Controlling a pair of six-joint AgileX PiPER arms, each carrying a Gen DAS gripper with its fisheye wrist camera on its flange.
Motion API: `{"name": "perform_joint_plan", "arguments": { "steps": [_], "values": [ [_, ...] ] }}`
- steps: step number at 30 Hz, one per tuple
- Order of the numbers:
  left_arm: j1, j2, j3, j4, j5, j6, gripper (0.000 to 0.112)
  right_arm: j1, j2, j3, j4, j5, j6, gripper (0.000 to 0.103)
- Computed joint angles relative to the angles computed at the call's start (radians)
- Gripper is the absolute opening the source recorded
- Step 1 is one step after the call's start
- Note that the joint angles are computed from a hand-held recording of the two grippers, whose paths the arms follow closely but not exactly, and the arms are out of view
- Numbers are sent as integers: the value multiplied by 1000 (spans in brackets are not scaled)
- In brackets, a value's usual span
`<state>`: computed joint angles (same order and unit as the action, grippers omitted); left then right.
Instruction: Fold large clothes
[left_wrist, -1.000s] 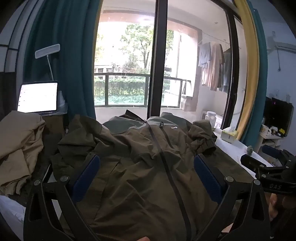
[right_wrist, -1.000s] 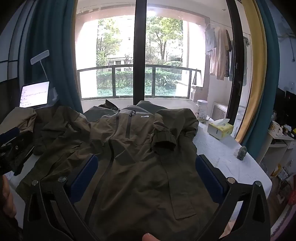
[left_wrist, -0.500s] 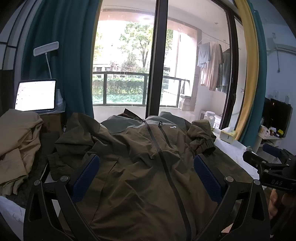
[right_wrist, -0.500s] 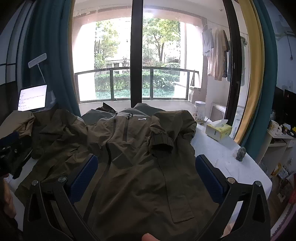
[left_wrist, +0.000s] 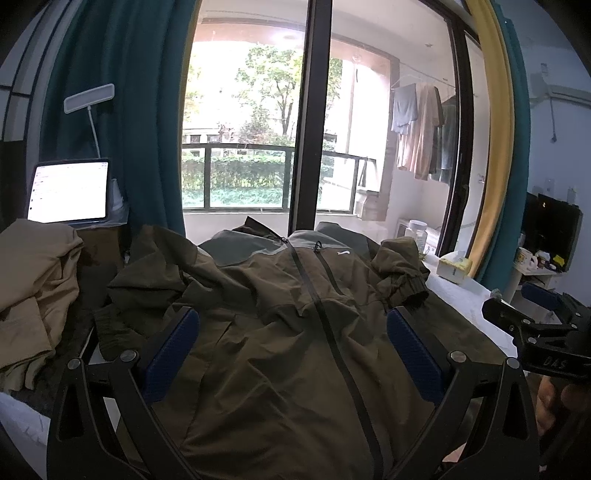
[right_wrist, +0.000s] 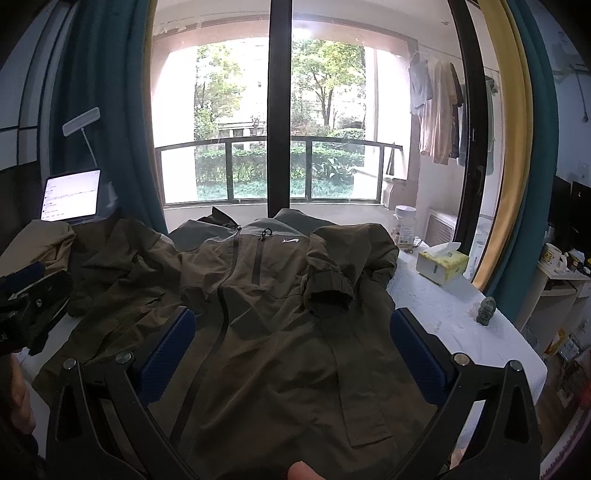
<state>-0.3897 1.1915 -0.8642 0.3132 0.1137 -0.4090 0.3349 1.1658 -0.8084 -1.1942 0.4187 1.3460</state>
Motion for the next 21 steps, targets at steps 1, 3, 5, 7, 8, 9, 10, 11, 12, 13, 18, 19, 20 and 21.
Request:
{"name": "perform_joint_plan", "arguments": {
  "steps": [1, 3, 5, 7, 8, 9, 10, 11, 12, 13, 18, 19, 20, 21],
  "values": [
    [-1, 0, 0, 1, 0, 0, 103, 0, -1, 1, 3, -1, -3, 103],
    [-3, 2, 1, -17, -3, 20, 103, -8, -1, 3, 8, -9, -8, 103],
    [-3, 5, -1, -76, -4, 80, 103, -6, -2, 4, 5, -8, -4, 103],
    [0, 4, -2, -181, -5, 185, 103, -6, -1, 5, -4, -10, 3, 103],
    [1, 2, 0, -218, -7, 222, 103, -10, 0, 7, -9, -15, 7, 103],
    [-1, 1, 1, -219, -7, 222, 103, -9, 0, 8, -8, -14, 9, 103],
    [-1, 3, 0, -219, -7, 223, 103, -8, -2, 9, -8, -13, 9, 103],
    [-4, 3, -1, -195, -6, 199, 103, -8, -1, 10, -8, -14, 10, 103],
    [-6, 4, -1, -176, -7, 181, 103, -10, -2, 12, -8, -17, 11, 103],
    [-8, 5, -1, -153, -5, 159, 103, -8, -3, 15, -13, -15, 17, 103],
    [-11, 7, 1, -95, -10, 98, 103, -8, -6, 23, -23, -20, 28, 103],
    [-14, 8, 2, -58, -12, 60, 103, -7, -4, 21, -22, -18, 28, 103],
    [-15, 9, 2, -47, -13, 49, 103, -7, -4, 21, -21, -17, 27, 103],
    [-18, 10, 2, -15, -13, 16, 103, -7, -4, 22, -20, -18, 27, 103]
  ]
}}
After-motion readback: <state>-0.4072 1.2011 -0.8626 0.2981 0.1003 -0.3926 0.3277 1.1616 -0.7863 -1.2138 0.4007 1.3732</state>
